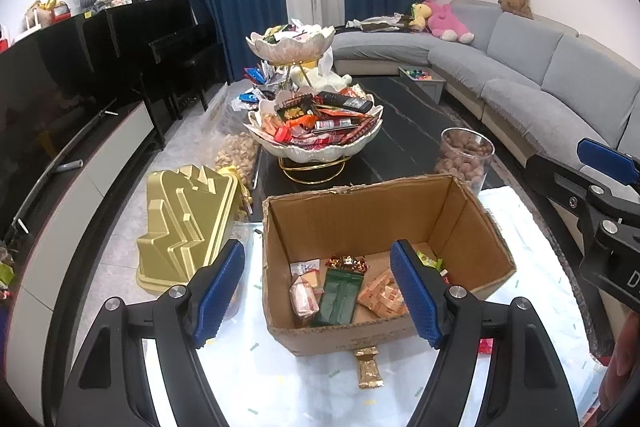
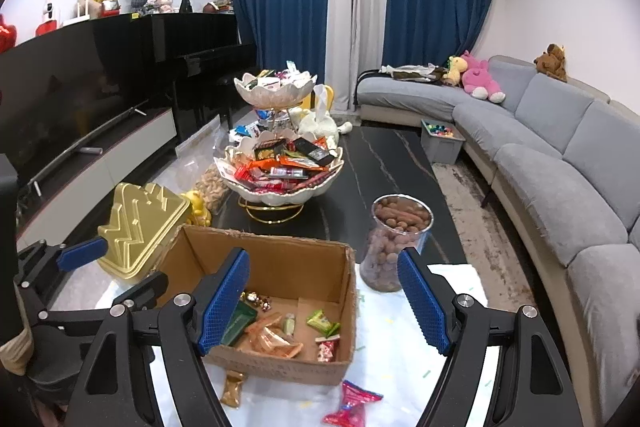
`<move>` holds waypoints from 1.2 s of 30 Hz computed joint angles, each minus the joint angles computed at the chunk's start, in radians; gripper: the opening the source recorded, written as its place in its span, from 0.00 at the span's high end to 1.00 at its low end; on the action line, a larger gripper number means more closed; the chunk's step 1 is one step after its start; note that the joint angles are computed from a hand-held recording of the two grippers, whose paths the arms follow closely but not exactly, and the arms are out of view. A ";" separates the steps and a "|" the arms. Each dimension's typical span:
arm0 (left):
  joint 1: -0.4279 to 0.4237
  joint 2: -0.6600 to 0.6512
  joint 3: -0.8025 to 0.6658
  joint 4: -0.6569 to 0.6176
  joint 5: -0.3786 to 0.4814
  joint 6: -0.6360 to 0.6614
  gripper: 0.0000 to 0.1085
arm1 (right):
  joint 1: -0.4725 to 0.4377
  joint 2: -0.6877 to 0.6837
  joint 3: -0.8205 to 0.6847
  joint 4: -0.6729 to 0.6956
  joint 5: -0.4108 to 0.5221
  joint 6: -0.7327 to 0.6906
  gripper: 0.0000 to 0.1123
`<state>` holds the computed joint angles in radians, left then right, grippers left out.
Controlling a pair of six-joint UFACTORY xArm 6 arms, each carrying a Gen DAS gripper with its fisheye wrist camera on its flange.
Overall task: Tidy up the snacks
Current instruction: 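Move both open tools back toward the gold chocolate and red candy bag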
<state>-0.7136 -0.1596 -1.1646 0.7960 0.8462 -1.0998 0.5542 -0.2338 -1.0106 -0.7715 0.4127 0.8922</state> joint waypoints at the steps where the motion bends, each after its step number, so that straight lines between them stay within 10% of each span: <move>1: -0.009 -0.003 -0.003 0.003 0.009 -0.003 0.31 | 0.001 -0.014 0.009 -0.005 0.004 0.004 0.31; 36: -0.218 -0.099 0.129 0.127 0.179 -0.244 0.06 | 0.020 -0.282 0.293 -0.055 0.100 0.135 0.19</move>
<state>-0.9312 -0.2584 -1.0356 0.9234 1.0250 -1.3434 0.5739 -0.5155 -0.7172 -0.8264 0.5124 1.0277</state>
